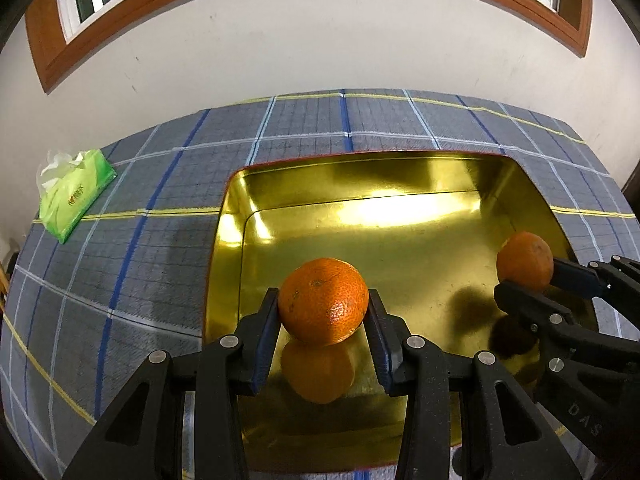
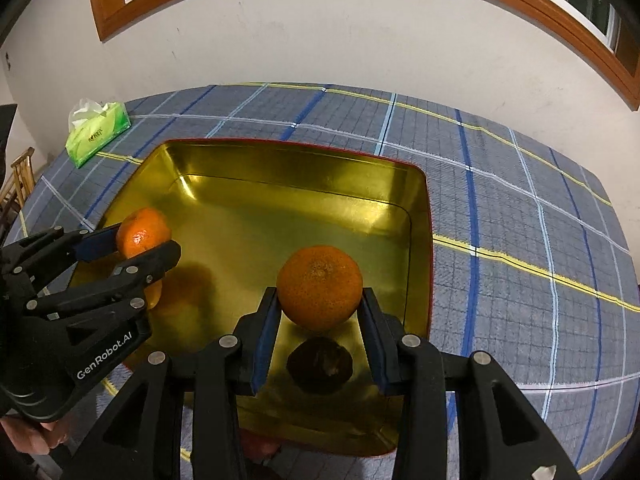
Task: Organize fruits
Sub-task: 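Carry the mandarin in left gripper and orange in right gripper over the tin, then open both grippers to drop the two oranges into the tin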
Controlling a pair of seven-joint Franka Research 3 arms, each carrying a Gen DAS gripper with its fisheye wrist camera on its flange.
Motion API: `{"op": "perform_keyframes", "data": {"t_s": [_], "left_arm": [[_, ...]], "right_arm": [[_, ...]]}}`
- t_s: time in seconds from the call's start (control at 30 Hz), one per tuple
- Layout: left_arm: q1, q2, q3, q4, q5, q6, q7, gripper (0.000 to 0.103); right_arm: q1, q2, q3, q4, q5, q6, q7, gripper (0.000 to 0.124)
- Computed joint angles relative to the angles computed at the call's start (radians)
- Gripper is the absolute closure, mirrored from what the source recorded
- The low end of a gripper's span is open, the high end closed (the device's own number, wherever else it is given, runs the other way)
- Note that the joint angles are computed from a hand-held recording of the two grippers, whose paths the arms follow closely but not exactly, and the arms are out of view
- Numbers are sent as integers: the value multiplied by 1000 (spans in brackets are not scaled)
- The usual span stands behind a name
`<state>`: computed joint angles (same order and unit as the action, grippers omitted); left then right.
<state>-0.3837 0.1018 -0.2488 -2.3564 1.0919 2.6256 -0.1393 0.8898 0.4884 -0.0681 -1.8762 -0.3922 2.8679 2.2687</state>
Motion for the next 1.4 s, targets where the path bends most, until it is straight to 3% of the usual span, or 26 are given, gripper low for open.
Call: {"op": "perform_keyframes", "data": {"t_s": [0.57,0.73,0.83,1.17,1.4], "left_arm": [[-5,32,12,16,-8,3,27,60],[-5,5,9,-10,-9,23,9,59],[-12,-26,-4,-25,2,-6,-10,59],[-33,-218,-93,-152,-52,-69,-60,59],[-87,-324,-172,-261,-178,-123,-102,58]], "right_arm": [[4,28,-7,23,33,0,-21,80],[32,-6,-31,-6,-8,8,19,76],[46,-38,-40,-32,-46,12,55,76],[92,-224,-58,-211,-304,39,321,75],[82,-357,3,-389,-465,38,525,75]]}}
